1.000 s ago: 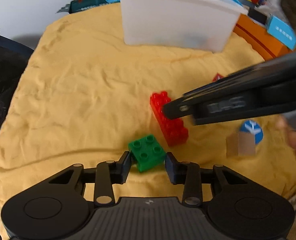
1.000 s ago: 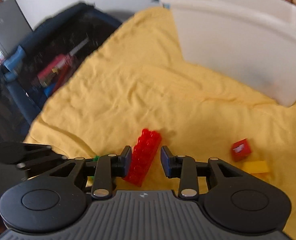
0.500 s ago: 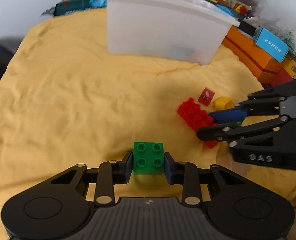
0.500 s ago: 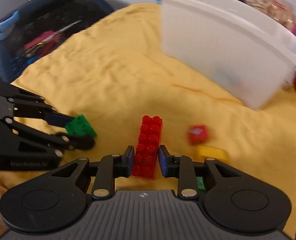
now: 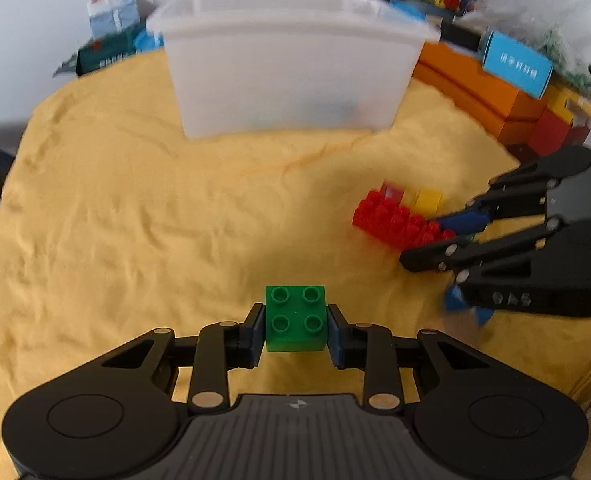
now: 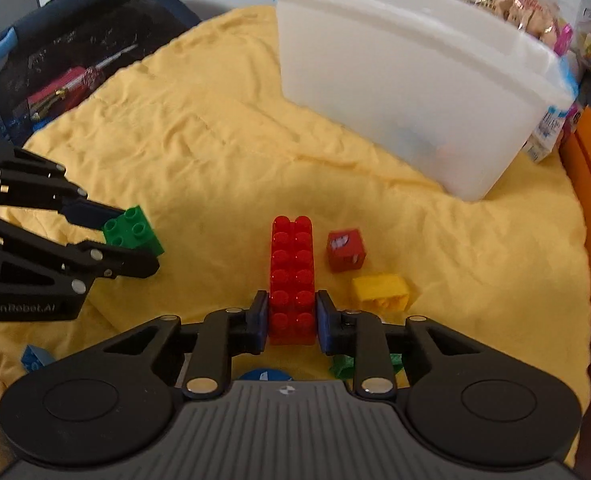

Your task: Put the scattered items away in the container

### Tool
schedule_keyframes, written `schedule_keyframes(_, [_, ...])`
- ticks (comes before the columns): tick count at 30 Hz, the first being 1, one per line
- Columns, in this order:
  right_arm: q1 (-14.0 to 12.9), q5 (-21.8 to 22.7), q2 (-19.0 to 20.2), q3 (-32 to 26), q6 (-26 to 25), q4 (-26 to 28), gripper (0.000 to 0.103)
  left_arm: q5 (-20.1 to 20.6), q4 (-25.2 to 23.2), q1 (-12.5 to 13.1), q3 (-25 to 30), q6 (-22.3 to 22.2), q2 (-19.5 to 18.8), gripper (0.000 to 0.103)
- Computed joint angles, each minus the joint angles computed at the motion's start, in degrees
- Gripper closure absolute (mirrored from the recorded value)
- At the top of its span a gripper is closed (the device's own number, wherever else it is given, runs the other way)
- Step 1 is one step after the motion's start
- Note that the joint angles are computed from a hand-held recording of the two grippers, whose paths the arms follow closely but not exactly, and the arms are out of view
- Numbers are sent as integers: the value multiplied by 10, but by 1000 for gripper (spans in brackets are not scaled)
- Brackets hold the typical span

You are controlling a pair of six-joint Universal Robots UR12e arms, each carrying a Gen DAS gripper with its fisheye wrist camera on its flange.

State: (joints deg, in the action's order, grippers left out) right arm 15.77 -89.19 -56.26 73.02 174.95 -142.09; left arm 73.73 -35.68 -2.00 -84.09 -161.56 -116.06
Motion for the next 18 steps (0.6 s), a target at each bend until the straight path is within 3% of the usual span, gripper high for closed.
schedule_keyframes(8, [-2, -12, -4, -6, -4, -47, 76, -43, 40, 3, 40, -25, -6, 68])
schedule_keyframes(18, [-13, -49, 16, -58, -12, -106, 76, -39, 94, -6, 151, -36, -57, 68])
